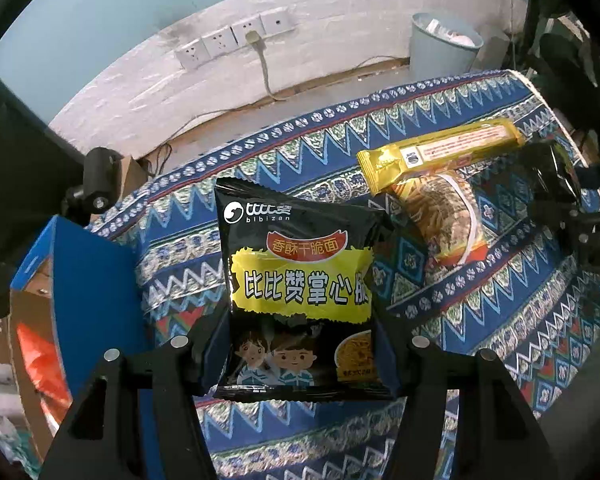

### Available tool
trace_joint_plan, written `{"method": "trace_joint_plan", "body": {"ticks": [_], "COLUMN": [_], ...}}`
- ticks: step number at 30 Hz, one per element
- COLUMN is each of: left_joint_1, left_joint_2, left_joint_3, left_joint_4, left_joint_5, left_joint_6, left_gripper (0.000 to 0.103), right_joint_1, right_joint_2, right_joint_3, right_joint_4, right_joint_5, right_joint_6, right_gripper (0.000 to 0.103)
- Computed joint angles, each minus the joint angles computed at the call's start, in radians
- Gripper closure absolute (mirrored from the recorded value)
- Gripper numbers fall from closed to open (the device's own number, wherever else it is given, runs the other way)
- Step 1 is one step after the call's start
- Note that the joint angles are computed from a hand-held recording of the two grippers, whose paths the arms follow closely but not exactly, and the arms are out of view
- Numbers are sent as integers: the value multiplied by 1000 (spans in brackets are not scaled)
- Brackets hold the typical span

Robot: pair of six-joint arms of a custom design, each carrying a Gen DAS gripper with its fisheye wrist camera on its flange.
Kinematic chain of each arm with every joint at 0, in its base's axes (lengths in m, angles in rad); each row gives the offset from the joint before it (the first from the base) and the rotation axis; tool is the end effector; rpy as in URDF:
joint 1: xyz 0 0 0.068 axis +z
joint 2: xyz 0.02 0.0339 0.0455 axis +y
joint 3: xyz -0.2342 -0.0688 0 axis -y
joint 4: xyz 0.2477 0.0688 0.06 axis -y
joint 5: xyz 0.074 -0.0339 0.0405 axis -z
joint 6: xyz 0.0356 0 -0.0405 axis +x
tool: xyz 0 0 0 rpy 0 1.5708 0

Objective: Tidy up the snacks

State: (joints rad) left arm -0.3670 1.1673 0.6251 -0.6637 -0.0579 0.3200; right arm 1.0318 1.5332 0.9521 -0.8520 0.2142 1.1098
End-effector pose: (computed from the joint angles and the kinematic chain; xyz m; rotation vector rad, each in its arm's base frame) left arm 0.1970 -0.0735 0.1501 0.9205 2.6176 0.0683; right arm 0.1431 0.2245 0.1540 0.1340 2.8849 0.0259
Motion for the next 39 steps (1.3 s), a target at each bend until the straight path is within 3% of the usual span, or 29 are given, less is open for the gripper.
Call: {"method": "trace_joint_plan", "body": {"ticks": [20,30,39], "left_joint_1": [410,701,914], "left_joint_2": [-311,-266,-151], "left_joint_3": [67,151,238], "left_joint_4": [-263,-315,-299], "left_joint_5": [197,331,418], "left_joint_6": [316,515,628], "left_gripper": [40,40,40], "right_joint_1": [112,133,139], "right_joint_2": [148,325,538], "right_joint_3": [426,710,1036], "right_joint_4": [-145,-176,-252], "right_joint_5": [115,115,108], "right_joint_6": [-55,-132,-204], "right_gripper": [45,45,45]}}
